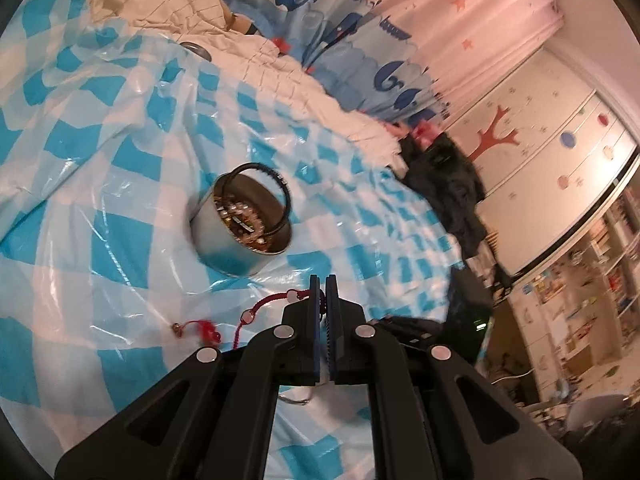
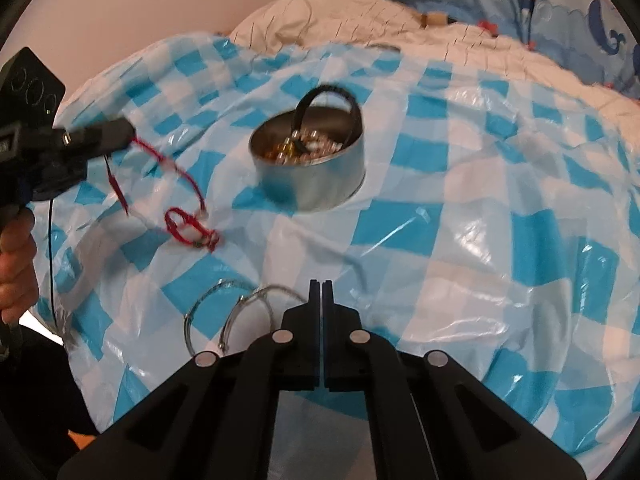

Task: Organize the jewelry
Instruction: 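Grasp a silver bangle with the right tool while the left tool holds the red bracelet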

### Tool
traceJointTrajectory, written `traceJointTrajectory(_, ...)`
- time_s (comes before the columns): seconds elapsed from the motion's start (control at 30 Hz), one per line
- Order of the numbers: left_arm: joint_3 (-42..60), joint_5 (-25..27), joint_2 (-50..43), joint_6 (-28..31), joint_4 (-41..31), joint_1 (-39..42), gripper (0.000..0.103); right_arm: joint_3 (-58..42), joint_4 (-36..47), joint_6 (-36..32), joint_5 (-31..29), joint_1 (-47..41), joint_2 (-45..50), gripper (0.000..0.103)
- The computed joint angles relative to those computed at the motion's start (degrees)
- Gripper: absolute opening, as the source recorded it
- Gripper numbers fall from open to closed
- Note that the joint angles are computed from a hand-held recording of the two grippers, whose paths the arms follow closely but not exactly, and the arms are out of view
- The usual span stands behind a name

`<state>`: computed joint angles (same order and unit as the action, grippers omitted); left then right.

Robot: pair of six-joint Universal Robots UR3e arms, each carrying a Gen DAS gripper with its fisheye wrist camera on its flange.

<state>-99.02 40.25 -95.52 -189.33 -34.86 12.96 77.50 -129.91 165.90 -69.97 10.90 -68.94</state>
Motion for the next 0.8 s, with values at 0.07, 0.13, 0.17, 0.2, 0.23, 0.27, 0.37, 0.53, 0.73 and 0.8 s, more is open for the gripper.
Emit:
traceJointTrajectory(0.07,-0.87,-2.38,0.04,-0.99,1.87,0.91,0.002,-0.84,1.38,-0.32,-1.04,0.65,0.69,0.002)
traceJointTrajectory(0.13,-1.44,-3.46,0.36,-1.91,3.18,1.51,0.002,-1.28,2.45,-0.77,-2.29,1.22,1.24,0.002)
traceJointTrajectory(0.17,-1.28,-3.12,0.64,-1.69,2.86,1.46,0.002,-1.45,2.70,-0.96,-3.12,1.66,1.52,0.002)
traceJointTrajectory(0.2,-1.13,-2.75,0.79,-1.50,2.60,1.38,0.002,-1.40,2.93,-1.26,-3.25,1.69,1.66,0.002)
traceJointTrajectory(0.23,-1.04,-2.39,0.85,-1.45,2.46,1.26,0.002,-1.37,3.09,-1.44,-3.33,1.64,1.80,0.002)
traceJointTrajectory(0.27,-0.96,-2.20,0.76,-1.51,2.39,1.13,0.002,-1.40,3.18,-1.45,-3.69,1.72,1.91,0.002)
traceJointTrajectory(0.37,-0.64,-1.21,0.61,-1.40,1.88,0.83,0.002,-3.08,5.70,-1.13,-3.78,1.66,2.60,0.007)
traceJointTrajectory(0.53,-0.65,-0.79,0.63,-1.40,1.76,0.97,0.002,-1.06,3.18,-2.11,-2.70,1.96,1.26,0.049)
traceJointTrajectory(0.73,-0.24,0.28,0.36,-1.39,1.56,0.41,0.002,-2.12,5.03,-3.98,-3.62,2.71,2.04,0.004)
traceJointTrajectory(0.8,0.05,0.31,0.02,-1.49,1.73,0.26,0.002,-0.81,2.46,-3.41,-3.66,2.57,1.16,0.003)
